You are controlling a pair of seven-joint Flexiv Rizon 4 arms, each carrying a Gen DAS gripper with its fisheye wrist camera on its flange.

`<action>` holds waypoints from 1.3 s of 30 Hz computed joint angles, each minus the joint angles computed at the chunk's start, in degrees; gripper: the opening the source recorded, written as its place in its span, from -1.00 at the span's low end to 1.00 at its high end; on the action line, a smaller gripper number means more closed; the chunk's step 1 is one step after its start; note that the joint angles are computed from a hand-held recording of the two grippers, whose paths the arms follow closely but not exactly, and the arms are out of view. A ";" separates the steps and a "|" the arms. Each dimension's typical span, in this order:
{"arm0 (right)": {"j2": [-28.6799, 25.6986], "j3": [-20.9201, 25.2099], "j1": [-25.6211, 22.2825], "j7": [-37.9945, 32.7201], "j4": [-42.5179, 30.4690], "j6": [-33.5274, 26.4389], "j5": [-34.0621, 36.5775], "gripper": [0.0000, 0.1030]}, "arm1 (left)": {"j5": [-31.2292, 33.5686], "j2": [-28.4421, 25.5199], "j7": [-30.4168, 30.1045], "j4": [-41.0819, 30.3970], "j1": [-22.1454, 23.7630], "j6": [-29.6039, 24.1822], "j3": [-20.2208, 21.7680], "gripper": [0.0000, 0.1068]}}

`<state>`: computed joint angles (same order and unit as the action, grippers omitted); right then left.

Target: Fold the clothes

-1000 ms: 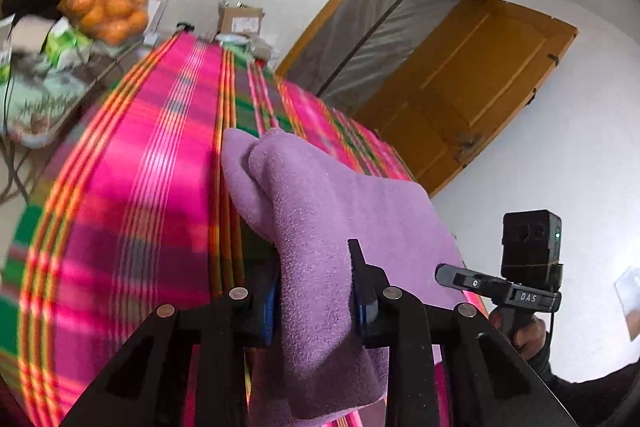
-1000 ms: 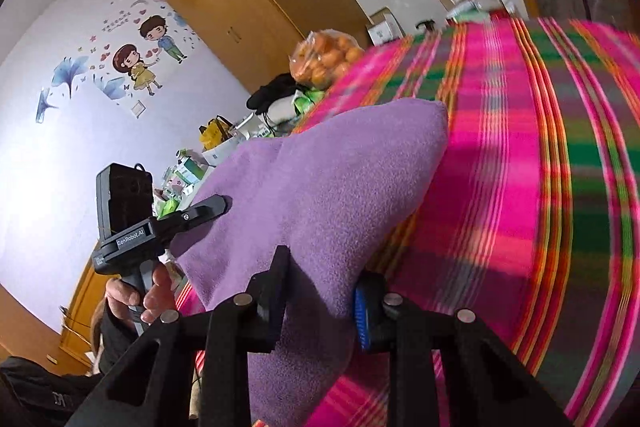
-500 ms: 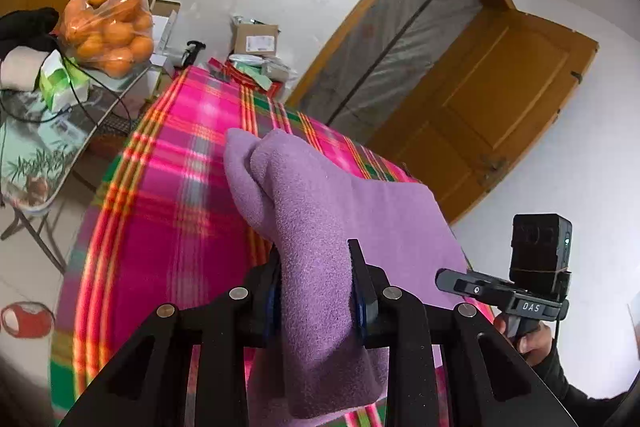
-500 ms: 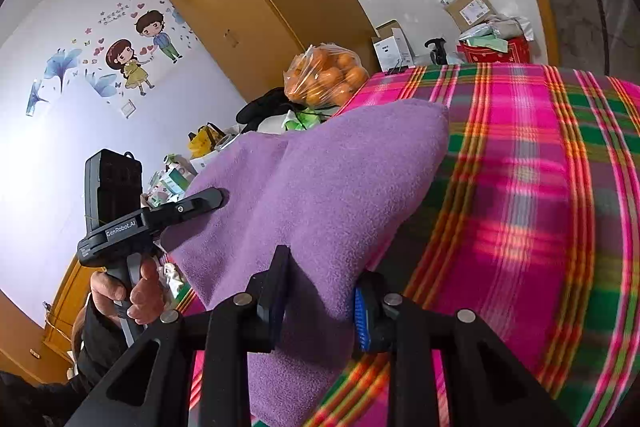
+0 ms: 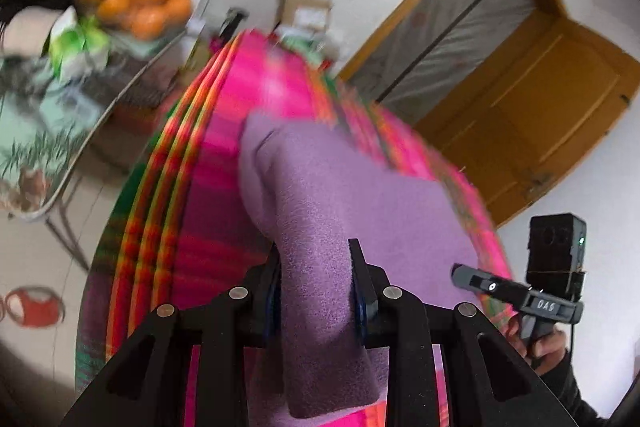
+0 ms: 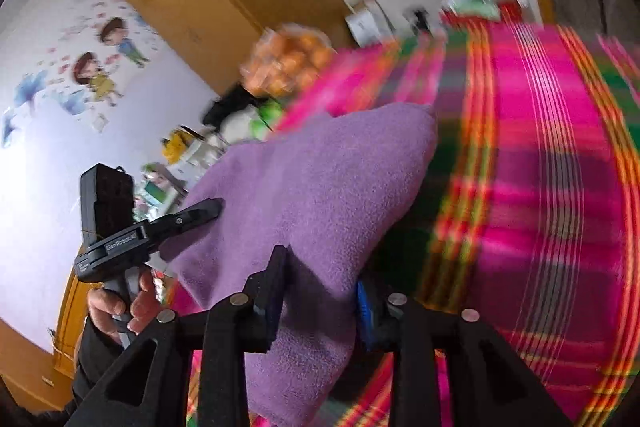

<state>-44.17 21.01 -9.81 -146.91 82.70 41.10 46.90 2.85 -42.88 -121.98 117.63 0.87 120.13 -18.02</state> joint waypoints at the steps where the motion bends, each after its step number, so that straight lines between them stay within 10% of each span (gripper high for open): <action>1: -0.46 -0.16 -0.17 0.42 -0.29 -0.36 0.08 -0.20 | 0.33 -0.03 -0.14 0.38 0.31 0.31 -0.18 -0.42; 11: 7.39 2.97 -5.77 -15.95 8.96 6.02 10.92 -0.19 | -15.42 7.24 1.59 9.04 -16.60 12.82 12.50 -0.46; 18: 8.36 -1.12 5.35 -20.60 17.05 23.24 6.37 -0.30 | -28.57 5.36 13.31 5.75 -27.32 0.38 17.80 -0.47; 30: 6.27 5.52 0.34 -19.58 18.55 29.78 2.46 -0.29 | -66.69 -0.30 39.35 -0.24 -53.89 1.24 31.04 -0.47; 39: 5.60 6.61 -0.45 -15.77 19.16 31.57 0.48 -0.26 | -71.03 0.03 48.08 -2.70 -50.59 0.23 25.22 -0.47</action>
<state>-38.57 27.62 -10.26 -162.68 101.86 72.67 47.37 -68.18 -42.85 -73.90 114.92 -49.72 120.36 7.20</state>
